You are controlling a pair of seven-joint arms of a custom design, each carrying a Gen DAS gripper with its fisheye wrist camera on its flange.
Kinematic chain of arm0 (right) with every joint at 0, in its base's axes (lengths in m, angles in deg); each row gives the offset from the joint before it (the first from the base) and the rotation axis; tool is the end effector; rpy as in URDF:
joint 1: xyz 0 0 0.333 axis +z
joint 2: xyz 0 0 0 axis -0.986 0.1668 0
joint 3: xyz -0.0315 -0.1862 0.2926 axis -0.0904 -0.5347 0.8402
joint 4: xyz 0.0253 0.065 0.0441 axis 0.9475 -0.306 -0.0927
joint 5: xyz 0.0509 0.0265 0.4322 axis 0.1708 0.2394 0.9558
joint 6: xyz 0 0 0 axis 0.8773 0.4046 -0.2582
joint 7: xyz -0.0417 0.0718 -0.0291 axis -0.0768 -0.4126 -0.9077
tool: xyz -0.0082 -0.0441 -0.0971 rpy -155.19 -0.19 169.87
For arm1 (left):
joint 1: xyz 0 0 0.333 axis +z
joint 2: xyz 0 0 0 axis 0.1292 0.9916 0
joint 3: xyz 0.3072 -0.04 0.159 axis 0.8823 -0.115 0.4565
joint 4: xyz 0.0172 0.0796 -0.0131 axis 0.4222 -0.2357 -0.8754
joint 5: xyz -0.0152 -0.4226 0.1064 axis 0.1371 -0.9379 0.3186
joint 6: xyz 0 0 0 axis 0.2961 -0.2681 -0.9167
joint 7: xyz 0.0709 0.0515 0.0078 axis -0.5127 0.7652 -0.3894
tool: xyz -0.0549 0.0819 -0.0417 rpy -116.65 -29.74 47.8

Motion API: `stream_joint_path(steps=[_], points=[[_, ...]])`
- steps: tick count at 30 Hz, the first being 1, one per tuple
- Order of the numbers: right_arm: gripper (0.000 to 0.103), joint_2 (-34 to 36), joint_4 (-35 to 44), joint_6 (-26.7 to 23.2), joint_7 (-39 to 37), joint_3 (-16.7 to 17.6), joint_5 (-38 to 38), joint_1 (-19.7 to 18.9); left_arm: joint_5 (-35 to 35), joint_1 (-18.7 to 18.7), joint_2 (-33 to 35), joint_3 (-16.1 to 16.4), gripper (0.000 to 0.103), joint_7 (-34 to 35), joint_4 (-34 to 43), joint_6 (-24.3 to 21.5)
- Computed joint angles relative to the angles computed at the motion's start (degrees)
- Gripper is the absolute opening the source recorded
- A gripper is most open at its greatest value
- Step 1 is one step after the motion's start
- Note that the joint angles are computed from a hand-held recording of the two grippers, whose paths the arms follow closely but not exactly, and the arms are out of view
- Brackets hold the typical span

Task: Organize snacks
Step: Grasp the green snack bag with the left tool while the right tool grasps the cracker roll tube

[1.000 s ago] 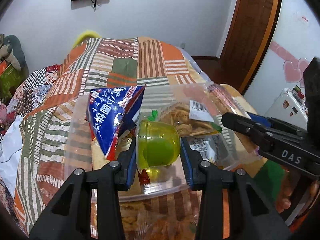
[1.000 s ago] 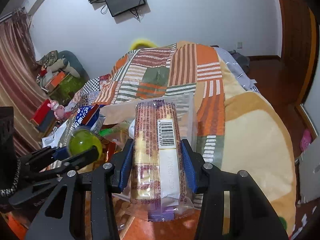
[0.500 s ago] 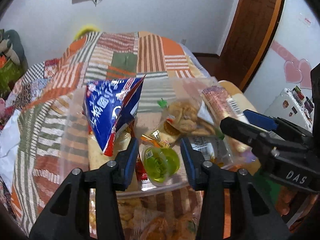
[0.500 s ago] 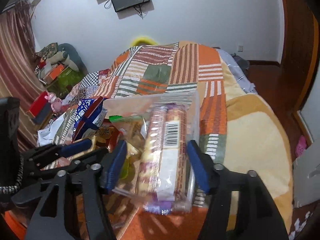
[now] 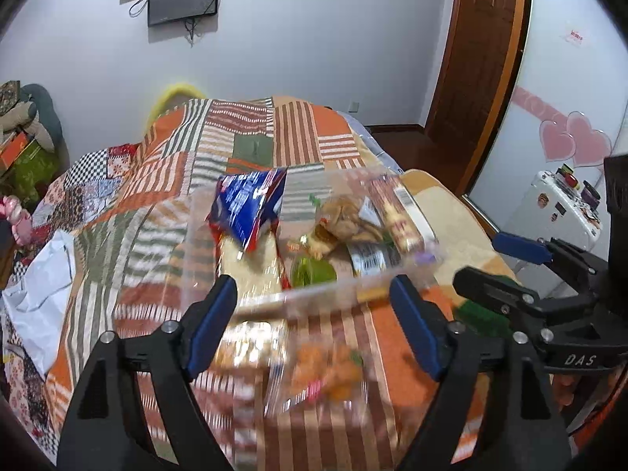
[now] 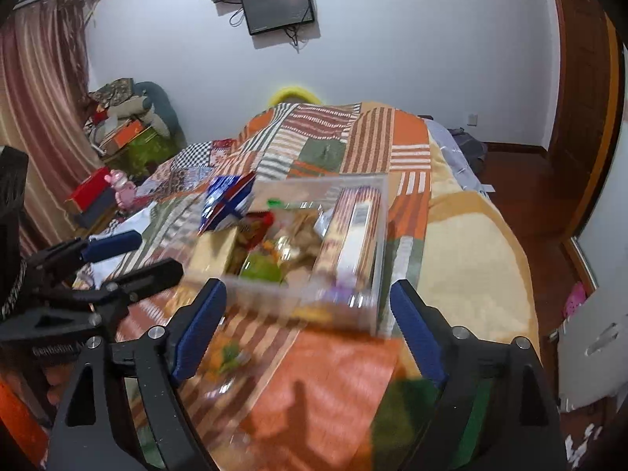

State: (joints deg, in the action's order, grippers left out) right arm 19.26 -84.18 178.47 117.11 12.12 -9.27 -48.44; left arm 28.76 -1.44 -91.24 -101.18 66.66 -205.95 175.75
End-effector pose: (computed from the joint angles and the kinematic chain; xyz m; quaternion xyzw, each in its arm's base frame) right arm 0.4693 0.2797 0.5369 -0.7856 0.4523 -0.1223 0.4040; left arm 0.4013 -0.2717 0.5713 -0.6712 0.6290 -0.3034 0.2486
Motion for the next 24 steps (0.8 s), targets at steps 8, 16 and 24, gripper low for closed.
stream_joint_path(steps=[8, 16, 24], points=[[0.093, -6.0, -8.1, -1.2, 3.4, 0.6, -2.9, 1.7, -5.5, -4.4, -8.9, 0.6, 0.082, -0.1, -7.6, -4.7], [0.093, -6.5, -10.8, -6.0, 5.9, 1.8, -5.5, 3.4, -8.8, -7.9, -13.8, -0.2, 0.082, -0.9, -13.1, -8.4], [0.084, -5.0, -10.8, -9.7, 4.6, 1.3, -5.7, 4.3, -11.7, -11.0, -14.9, 0.0, 0.082, -1.0, -15.5, -8.6]])
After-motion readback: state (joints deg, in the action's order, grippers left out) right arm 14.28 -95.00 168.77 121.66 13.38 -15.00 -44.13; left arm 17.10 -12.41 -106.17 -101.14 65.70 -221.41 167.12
